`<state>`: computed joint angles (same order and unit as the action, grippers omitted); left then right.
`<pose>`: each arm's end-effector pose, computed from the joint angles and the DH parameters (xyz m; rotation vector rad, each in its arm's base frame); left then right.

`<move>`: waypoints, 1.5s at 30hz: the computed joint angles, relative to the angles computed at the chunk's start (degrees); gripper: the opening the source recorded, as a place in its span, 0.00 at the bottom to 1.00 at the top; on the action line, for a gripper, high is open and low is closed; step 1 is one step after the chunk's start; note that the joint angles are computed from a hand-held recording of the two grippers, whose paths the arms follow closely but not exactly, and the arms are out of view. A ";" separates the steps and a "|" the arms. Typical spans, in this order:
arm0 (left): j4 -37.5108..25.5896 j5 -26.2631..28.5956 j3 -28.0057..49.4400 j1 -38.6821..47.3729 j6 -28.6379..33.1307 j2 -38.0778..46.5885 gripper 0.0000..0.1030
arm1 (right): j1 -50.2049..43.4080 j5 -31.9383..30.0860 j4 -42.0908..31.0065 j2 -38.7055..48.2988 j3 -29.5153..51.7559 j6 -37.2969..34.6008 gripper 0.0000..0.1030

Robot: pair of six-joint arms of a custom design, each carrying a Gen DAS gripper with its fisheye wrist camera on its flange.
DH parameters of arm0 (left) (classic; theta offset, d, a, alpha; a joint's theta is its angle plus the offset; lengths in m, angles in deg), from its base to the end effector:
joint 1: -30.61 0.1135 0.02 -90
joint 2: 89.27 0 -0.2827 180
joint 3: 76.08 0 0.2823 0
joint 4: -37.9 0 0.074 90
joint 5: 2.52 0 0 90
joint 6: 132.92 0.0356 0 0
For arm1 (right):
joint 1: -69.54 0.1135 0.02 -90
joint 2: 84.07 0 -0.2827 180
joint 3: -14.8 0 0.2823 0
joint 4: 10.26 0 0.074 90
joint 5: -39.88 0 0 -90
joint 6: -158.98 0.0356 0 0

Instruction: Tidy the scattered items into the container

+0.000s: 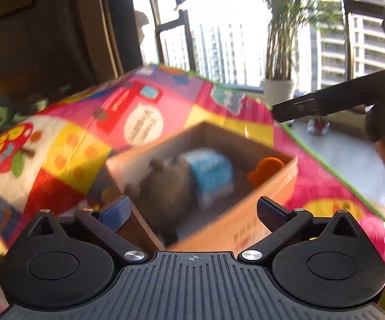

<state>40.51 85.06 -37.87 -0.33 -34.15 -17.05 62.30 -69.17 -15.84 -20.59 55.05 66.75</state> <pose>0.2248 -0.1330 0.1677 0.6976 2.0060 -0.1851 0.2470 -0.0197 0.2032 -0.1132 2.0493 0.2418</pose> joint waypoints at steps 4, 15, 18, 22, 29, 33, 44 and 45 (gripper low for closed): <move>-5.70 -4.67 -2.35 -3.86 -4.34 -2.28 1.00 | -3.10 -0.22 -10.41 -8.30 -4.24 -6.11 0.80; -11.38 -6.74 -7.12 -5.99 -9.10 -9.24 1.00 | 1.29 5.13 -39.91 -34.21 -13.66 -5.62 0.82; -12.72 -6.06 -8.47 -4.87 -9.23 -11.97 1.00 | 2.29 6.33 -39.71 -34.01 -14.83 -2.44 0.71; -13.58 -4.36 -10.60 -1.75 -8.62 -15.70 1.00 | 9.68 11.79 -35.00 -33.16 -15.70 0.80 0.71; -9.37 -3.10 -16.25 15.69 -2.37 -23.74 1.00 | 25.24 18.01 -27.67 -31.93 -16.77 1.91 0.71; 1.43 0.01 -13.53 33.07 0.86 -11.81 1.00 | 25.49 17.40 -26.96 -31.90 -17.44 2.26 0.71; 4.71 9.53 -6.38 42.04 3.60 3.16 0.75 | 25.16 18.54 -28.60 -35.90 -18.86 1.76 0.80; 5.01 8.22 -6.93 40.79 3.17 2.71 0.75 | 25.12 18.50 -28.81 -36.24 -18.89 1.73 0.81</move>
